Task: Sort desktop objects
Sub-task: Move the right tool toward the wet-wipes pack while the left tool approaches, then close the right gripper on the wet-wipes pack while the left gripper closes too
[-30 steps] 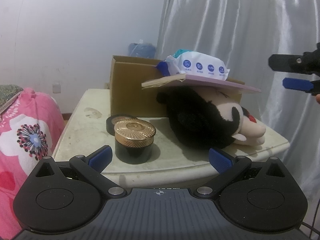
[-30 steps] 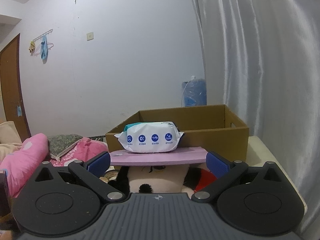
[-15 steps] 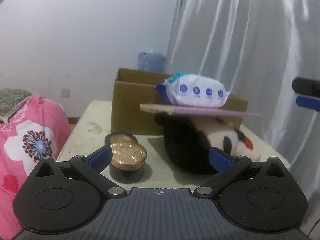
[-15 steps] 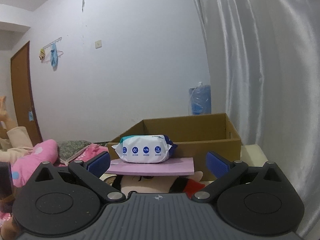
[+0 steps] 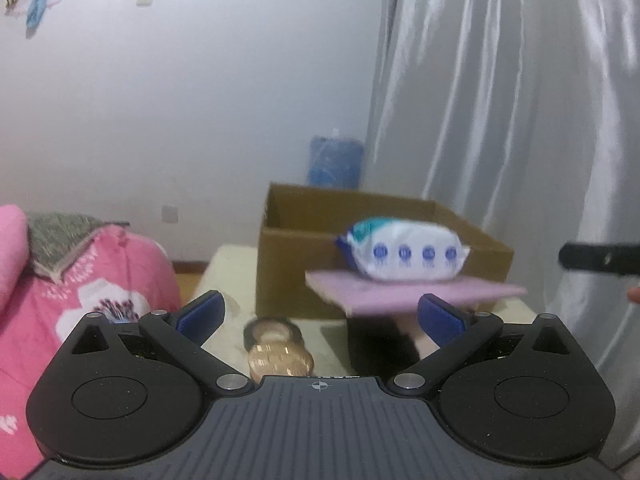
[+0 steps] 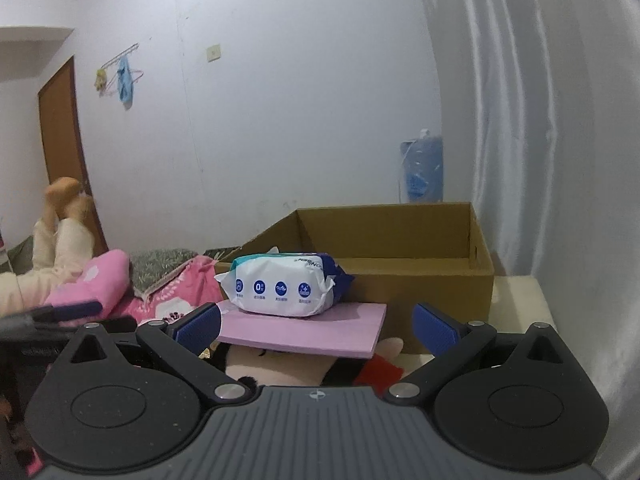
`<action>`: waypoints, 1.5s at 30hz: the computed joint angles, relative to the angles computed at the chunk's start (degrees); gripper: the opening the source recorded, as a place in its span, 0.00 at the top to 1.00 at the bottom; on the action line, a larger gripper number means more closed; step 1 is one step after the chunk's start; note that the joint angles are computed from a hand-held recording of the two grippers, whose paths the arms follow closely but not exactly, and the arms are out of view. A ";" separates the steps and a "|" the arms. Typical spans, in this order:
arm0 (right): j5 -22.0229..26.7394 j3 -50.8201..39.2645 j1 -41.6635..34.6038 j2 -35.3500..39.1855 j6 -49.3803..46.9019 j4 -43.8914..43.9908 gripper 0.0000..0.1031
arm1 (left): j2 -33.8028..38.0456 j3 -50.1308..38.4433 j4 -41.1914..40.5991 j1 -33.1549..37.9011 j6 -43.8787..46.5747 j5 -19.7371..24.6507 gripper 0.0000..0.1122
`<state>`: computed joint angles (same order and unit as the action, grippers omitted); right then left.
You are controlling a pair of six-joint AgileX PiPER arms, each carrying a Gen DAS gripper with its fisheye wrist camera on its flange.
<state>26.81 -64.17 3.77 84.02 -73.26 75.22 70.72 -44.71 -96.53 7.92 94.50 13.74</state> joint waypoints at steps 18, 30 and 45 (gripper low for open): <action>12.62 -22.00 -3.23 14.70 12.21 -12.84 0.00 | 8.75 -14.19 25.79 -3.02 -24.85 0.84 0.08; 21.16 -37.10 -3.32 25.80 18.66 -20.34 0.00 | 21.67 -27.24 25.87 1.07 -22.35 13.77 0.08; 33.08 -58.32 -3.94 41.52 29.19 -23.36 0.00 | 32.26 -40.34 35.35 2.03 -32.13 24.36 0.13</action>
